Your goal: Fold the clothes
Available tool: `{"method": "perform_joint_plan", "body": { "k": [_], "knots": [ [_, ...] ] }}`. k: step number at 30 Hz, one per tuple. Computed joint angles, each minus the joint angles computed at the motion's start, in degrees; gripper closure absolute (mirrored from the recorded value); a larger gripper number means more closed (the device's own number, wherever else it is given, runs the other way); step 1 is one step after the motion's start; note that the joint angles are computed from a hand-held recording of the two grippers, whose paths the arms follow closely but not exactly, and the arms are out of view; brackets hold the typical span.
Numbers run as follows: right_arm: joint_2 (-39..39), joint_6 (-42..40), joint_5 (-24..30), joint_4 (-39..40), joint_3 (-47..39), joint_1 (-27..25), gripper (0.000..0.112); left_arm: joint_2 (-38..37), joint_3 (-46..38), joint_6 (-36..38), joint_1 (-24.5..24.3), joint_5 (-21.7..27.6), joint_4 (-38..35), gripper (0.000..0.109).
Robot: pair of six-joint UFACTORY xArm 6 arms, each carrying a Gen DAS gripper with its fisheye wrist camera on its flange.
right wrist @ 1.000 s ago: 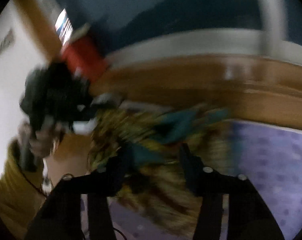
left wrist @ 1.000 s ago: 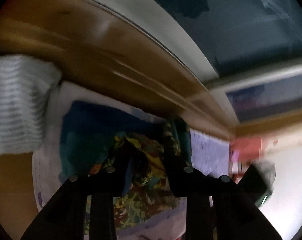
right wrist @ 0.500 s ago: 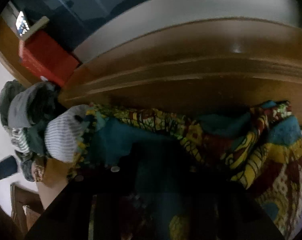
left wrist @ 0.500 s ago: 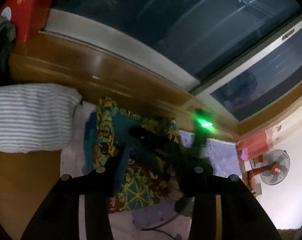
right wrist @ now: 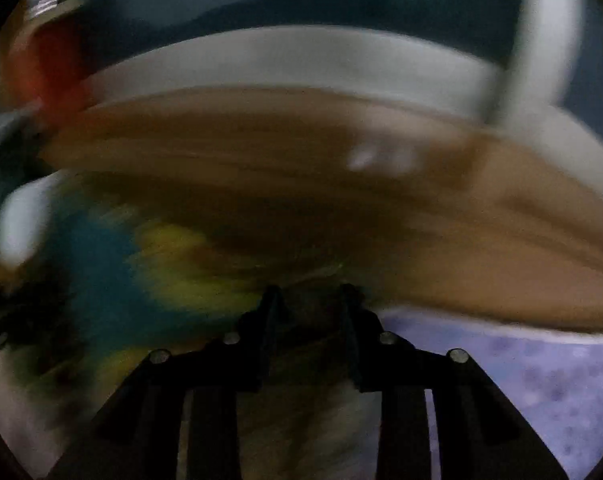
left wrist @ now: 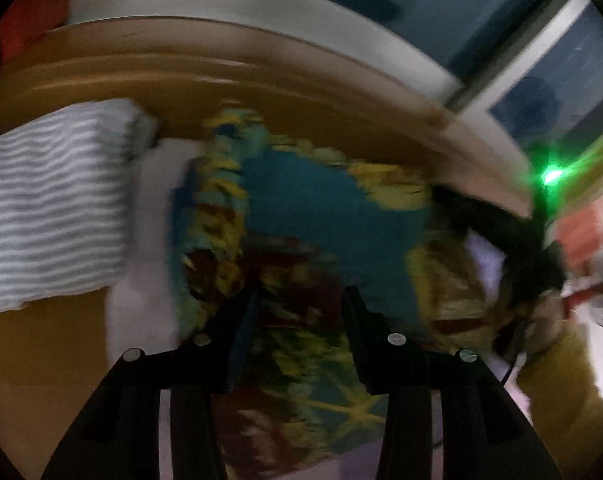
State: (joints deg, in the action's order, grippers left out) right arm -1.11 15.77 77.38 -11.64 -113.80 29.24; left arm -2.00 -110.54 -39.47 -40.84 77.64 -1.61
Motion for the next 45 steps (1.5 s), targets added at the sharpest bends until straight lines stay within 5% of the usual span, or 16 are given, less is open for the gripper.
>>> {"method": "perform_joint_plan", "body": {
  "k": [4,7,15,16,18,22,29,31,33,34,35,39,45],
  "knots": [
    [-4.72,-3.12,-4.99,10.82,4.01,-5.39,0.083,-2.11,2.64,-0.64,1.41,-1.95,-1.18,0.067],
    [-3.72,-10.66,-2.70,20.17,1.89,-6.87,0.066,-0.97,0.07,-0.84,1.23,-1.60,-0.08,0.067],
    [4.97,-27.27,5.07,21.52,-9.58,-4.27,0.051,-1.44,0.01,-1.06,0.46,-5.39,-1.79,0.067],
    [6.72,-28.45,7.19,21.55,-11.96,-4.15,0.054,-1.81,0.40,-0.89,0.53,-5.25,-1.98,0.067],
    [10.59,-30.71,11.60,21.53,-17.33,-3.87,0.109,-1.61,0.28,-0.97,0.27,-4.48,-1.62,0.067],
    [9.07,-26.75,3.85,15.41,-14.21,-3.10,0.112,-1.52,0.93,-0.98,-0.25,-3.06,-0.32,0.067],
    [4.58,-25.38,3.02,9.54,-9.85,-1.06,0.112,-2.54,2.88,-1.07,-0.44,-0.40,0.49,0.067],
    [0.52,-20.55,4.57,12.02,-7.25,-3.19,0.105,-5.10,4.35,-1.06,-1.31,0.00,1.63,0.067],
    [-7.31,-13.44,4.50,18.46,0.35,-7.95,0.076,-8.91,7.03,-1.08,-2.59,0.14,2.88,0.067],
    [-12.06,-10.86,3.55,22.53,5.60,-10.61,0.048,-10.77,8.40,-1.02,-3.42,0.47,3.37,0.067],
    [-16.69,-8.72,2.63,26.64,10.67,-13.26,0.034,-12.35,9.94,-1.13,-4.20,0.53,3.46,0.066],
    [-29.48,-4.66,4.98,36.90,24.84,-18.36,0.034,-14.21,13.76,-1.83,-5.88,-0.22,3.38,0.063],
    [-32.01,-0.11,2.40,36.09,32.83,-12.64,0.034,-14.03,17.48,-0.96,-3.98,-2.65,0.81,0.063]
  ]
}}
